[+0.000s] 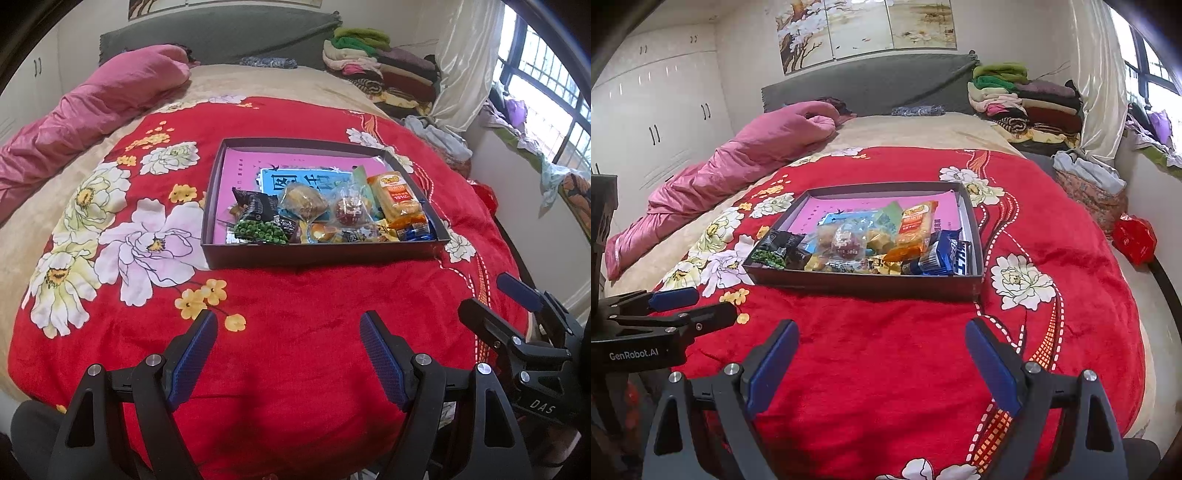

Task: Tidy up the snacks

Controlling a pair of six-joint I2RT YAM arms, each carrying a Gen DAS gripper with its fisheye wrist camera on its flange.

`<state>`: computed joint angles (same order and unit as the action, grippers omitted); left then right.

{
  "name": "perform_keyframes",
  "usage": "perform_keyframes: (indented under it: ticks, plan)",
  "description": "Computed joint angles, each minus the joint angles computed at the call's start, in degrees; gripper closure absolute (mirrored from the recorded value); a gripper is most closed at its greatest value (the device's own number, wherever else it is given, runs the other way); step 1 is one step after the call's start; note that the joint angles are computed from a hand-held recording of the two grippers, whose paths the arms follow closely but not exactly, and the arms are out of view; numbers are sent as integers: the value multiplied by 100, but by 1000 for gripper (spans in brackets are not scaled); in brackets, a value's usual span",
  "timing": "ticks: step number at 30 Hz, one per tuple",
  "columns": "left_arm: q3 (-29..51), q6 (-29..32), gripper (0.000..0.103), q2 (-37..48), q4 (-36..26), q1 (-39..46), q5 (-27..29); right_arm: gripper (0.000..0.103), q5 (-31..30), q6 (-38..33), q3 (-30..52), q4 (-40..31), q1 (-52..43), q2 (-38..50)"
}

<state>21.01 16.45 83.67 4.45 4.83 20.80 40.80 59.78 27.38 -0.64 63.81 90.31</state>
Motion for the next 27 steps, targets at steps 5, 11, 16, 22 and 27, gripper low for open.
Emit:
perform_keyframes:
  ticks: [5, 11, 16, 22, 27]
  plan:
    - [-7, -36, 23, -18, -2, -43, -89, 11, 35, 33, 4, -64, 22, -37]
    - [16, -44, 23, 12, -4, -54, -119, 11, 48, 49, 17, -96, 28, -37]
    - [0, -37, 23, -12, 6, -55, -146, 11, 55, 80, 15, -105, 36, -42]
    - [-16, -65, 23, -36, 11, -118, -232, 11, 77, 123, 18, -119, 4, -2]
    - [16, -196, 23, 216, 239, -150, -402, 7, 189, 156, -10, -142, -1, -26]
